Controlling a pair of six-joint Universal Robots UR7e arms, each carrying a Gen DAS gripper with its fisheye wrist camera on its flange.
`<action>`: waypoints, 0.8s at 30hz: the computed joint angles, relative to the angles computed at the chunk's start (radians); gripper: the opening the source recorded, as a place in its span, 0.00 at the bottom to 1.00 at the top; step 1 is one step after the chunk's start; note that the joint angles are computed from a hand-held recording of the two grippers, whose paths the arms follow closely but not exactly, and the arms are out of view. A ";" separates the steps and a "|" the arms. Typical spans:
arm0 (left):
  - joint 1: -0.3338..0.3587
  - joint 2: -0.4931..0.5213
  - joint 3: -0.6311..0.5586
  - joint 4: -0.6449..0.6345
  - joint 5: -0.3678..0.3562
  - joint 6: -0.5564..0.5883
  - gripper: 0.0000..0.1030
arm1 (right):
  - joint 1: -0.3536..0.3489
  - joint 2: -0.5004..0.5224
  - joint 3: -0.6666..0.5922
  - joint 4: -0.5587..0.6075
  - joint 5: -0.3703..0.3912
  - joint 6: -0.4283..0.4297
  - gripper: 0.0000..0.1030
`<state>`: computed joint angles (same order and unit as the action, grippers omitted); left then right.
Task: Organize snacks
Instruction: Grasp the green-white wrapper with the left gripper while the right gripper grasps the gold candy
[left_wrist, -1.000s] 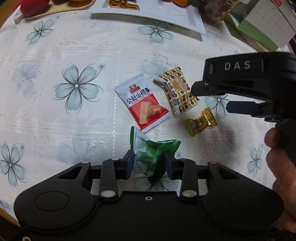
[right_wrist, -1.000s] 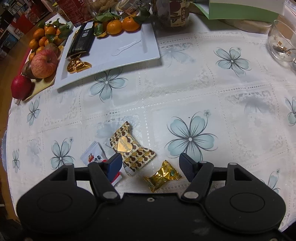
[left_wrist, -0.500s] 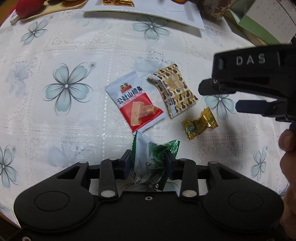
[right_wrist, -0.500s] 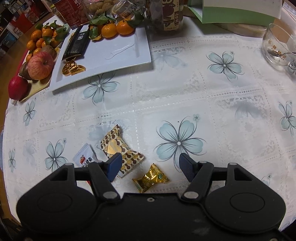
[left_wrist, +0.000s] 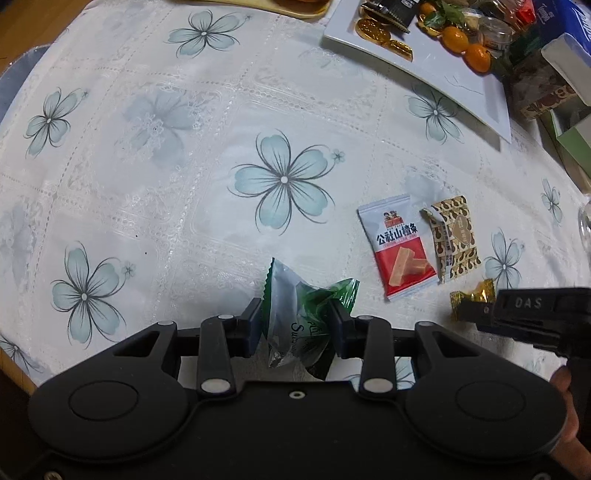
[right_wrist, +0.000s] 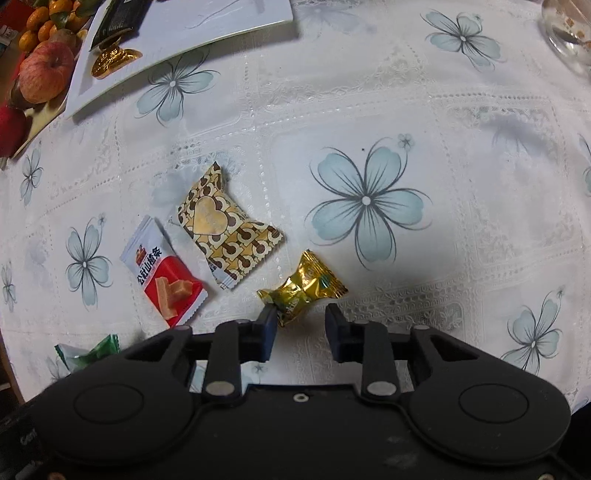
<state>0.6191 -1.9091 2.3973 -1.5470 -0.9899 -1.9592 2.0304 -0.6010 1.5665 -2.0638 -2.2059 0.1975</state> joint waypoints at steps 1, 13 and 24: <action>-0.004 0.002 0.001 -0.007 -0.001 0.008 0.44 | 0.009 0.008 0.008 -0.036 -0.018 -0.025 0.28; -0.032 0.019 -0.020 0.026 0.000 0.006 0.44 | 0.036 -0.011 0.076 -0.293 -0.042 -0.173 0.48; -0.023 0.040 -0.024 0.010 -0.009 0.042 0.44 | 0.013 0.017 0.062 -0.286 -0.052 -0.059 0.53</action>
<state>0.5956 -1.8688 2.3736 -1.5373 -0.9992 -1.9171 2.0433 -0.5836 1.6289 -2.3494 -2.2576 0.1385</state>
